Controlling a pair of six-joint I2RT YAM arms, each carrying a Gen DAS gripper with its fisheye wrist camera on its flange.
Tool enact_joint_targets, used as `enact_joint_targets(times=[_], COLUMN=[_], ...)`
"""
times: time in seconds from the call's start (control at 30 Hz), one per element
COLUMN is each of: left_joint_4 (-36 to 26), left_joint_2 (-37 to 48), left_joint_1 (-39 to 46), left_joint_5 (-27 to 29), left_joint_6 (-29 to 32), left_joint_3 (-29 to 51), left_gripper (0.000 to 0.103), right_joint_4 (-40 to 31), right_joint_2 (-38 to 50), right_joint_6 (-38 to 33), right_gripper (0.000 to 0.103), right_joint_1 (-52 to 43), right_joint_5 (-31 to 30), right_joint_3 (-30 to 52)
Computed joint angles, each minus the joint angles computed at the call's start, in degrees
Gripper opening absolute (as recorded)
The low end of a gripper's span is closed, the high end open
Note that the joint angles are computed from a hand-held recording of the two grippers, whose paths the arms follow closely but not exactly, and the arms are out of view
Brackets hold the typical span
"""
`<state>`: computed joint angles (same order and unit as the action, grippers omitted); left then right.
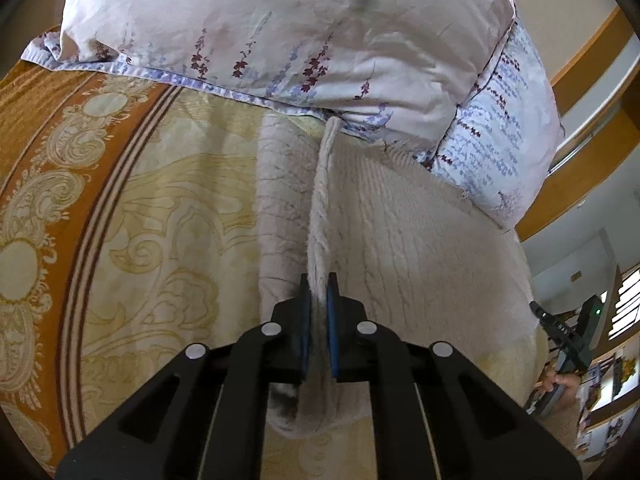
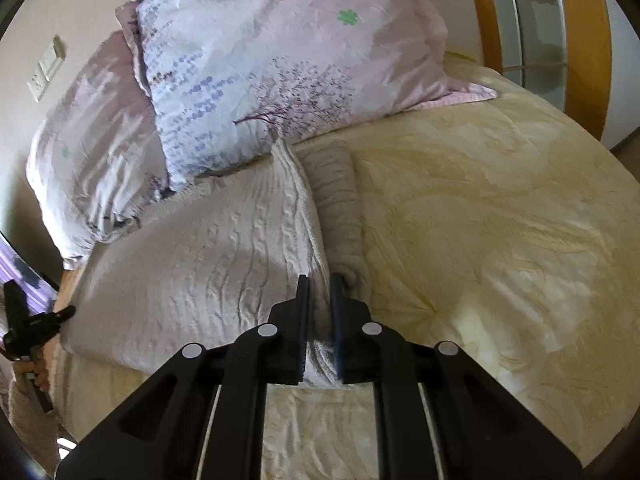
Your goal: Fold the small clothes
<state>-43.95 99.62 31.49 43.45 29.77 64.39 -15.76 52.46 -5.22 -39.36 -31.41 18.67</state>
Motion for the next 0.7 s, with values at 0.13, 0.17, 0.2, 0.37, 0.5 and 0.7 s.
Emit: enact_joint_targets(times=[0.13, 0.17, 0.2, 0.37, 0.5, 0.7], left_joint_4=[1.5, 1.7, 1.9, 8.8, 14.5, 17.5], left_joint_2=[0.6, 0.4, -0.1, -6.4, -12.1, -9.0], left_joint_1=[-0.5, -0.5, -0.5, -1.2, -6.2, -14.1], left_joint_5=[-0.1, -0.1, 0.0, -0.5, -1.2, -9.6], left_joint_6=[-1.0, -1.0, -1.0, -4.4, -6.7, -9.9], left_joint_3=[-0.5, -0.7, -1.0, -4.7, -8.4, -8.4], left_gripper=[0.009, 0.011, 0.012, 0.046, 0.055, 0.054], right_joint_4=[3.8, 3.3, 2.5, 1.4, 5.3, 10.6], right_joint_2=[3.0, 2.4, 1.2, -8.6, -1.8, 15.5], right_joint_6=[3.2, 3.6, 4.5, 8.0, 9.0, 10.7], right_gripper=[0.011, 0.012, 0.013, 0.031, 0.031, 0.033], right_joint_1=[4.9, 5.6, 6.1, 13.6, 26.6, 27.4], right_joint_5=[5.6, 6.7, 7.3, 14.8, 21.8, 24.0], right_joint_3=[-0.3, -0.2, 0.0, 0.4, 3.9, 8.6])
